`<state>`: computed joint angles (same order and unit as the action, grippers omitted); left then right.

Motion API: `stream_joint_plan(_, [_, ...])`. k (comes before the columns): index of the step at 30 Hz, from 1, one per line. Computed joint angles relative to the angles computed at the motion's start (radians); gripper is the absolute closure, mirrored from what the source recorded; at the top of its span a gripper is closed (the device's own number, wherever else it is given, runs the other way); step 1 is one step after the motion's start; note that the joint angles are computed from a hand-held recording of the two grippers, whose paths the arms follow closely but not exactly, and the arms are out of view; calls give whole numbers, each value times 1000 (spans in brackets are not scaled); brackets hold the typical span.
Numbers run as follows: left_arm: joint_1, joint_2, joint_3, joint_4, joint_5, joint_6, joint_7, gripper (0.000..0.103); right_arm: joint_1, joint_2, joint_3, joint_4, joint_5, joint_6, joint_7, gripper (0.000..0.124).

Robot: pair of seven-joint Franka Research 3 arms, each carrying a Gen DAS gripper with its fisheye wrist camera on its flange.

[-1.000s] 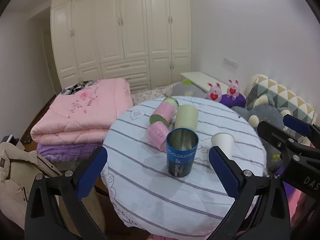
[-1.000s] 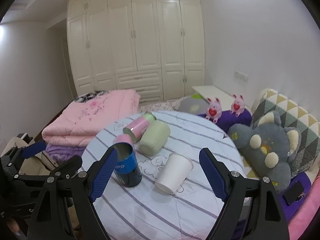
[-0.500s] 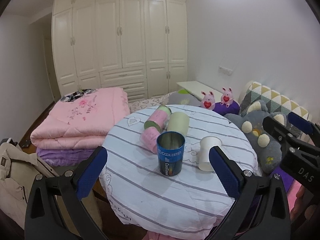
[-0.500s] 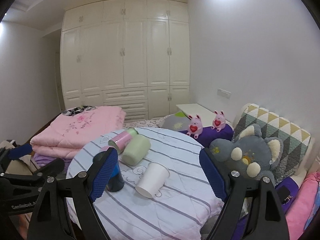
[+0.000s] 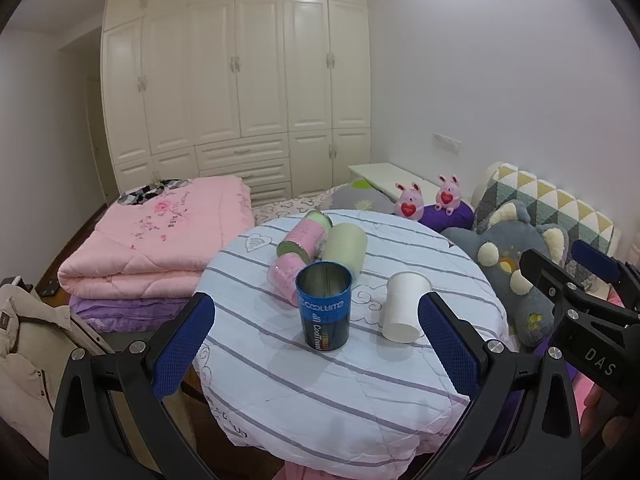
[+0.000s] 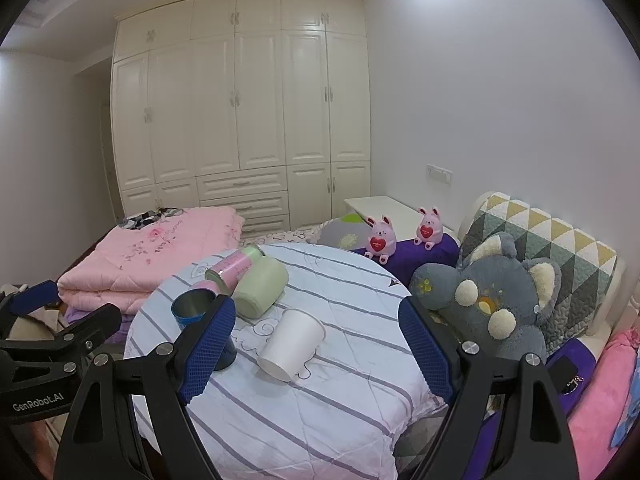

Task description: Flip cup upright

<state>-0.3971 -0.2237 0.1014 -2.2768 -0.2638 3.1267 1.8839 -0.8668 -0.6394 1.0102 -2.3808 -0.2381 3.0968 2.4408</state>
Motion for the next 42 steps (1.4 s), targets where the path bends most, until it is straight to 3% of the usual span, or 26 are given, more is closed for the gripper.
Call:
stream_joint_plan(5, [24,9,-26,-3,34,16,-31,0,-14,-6,10,-1,-8,8,-15,39])
stream_joint_plan(15, [-2,21,-4,-1,31,31,-36,0,-25,15,22,8,0,10,-28,39])
stream_joint_plan(20, [-88,28,73,-4,-9,70,7,0,-37,15,32,12,-3,15,-31,39])
stream_joint_plan(25, [-127,30,110,-5,-7,86,6,0,-52,11,44,13,7,28,-35,39])
stream_joint_plan(31, [-295,35,263,5,-74,103,84,0,-69,13,58,15,27,42,-49,39])
stream_joint_plan(36, [-324,39,296,3,-52,119,66,0,-96,6,79,17,45,70,-62,39])
stream_joint_plan(38, [-369,34,339,-3,-42,135,64,0,-99,11,85,21,55,72,-75,39])
stream_joint_plan(42, [-325,45,308,-3,24,140,14,0,-112,16,102,28,73,73,-94,39])
